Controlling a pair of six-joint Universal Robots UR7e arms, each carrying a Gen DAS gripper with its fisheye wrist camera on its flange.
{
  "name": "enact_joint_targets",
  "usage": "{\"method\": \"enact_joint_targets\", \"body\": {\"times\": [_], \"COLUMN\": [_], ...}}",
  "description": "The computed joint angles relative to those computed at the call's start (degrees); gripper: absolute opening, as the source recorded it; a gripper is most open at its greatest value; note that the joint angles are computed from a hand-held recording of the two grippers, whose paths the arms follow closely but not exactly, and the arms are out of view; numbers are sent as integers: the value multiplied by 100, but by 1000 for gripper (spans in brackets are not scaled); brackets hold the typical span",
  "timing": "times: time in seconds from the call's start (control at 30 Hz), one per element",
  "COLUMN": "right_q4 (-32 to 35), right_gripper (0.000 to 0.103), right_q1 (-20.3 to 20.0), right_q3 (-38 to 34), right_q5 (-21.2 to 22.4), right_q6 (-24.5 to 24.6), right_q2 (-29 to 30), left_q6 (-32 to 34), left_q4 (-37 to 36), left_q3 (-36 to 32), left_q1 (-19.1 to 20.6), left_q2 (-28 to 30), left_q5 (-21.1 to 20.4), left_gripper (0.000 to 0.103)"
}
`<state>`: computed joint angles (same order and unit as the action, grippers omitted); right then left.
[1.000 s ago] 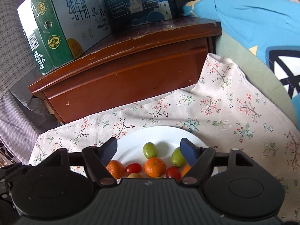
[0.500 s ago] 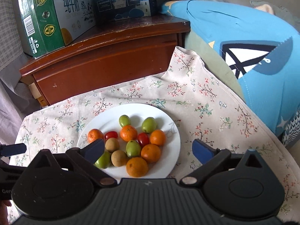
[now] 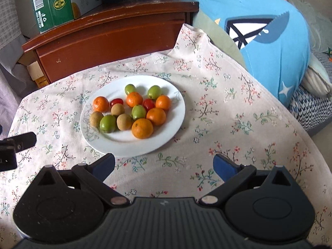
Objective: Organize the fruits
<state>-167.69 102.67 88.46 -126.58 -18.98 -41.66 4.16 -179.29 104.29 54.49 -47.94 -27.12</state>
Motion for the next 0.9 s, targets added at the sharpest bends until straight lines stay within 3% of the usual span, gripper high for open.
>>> {"method": "enact_joint_targets", "body": {"times": [0.1,0.2,0.43,0.67,0.9], "right_q4": [112,39,230,290,898], "right_gripper": [100,100,100,101,101], "right_q1": [60,107,124,169,115], "right_q3": [15,31,-55,-224,-390], "right_q5": [-241,-489,-666,-923,-1020], "right_q6": [17,-37,126,141,680], "right_q2": [-2,28,31,142,146], "left_q6": [832,971,-945,-1610,-1925], "left_q4": [-687,-835,1071,1881,2271], "left_q3": [9,78,182,-160,-441], "left_q1": [-107,-145,-21,85,216], "left_q2": [135,87,-431,-270,-81], "left_q5": [426,520,-157,-335,-486], "left_gripper": [99,101,102,102,102]}}
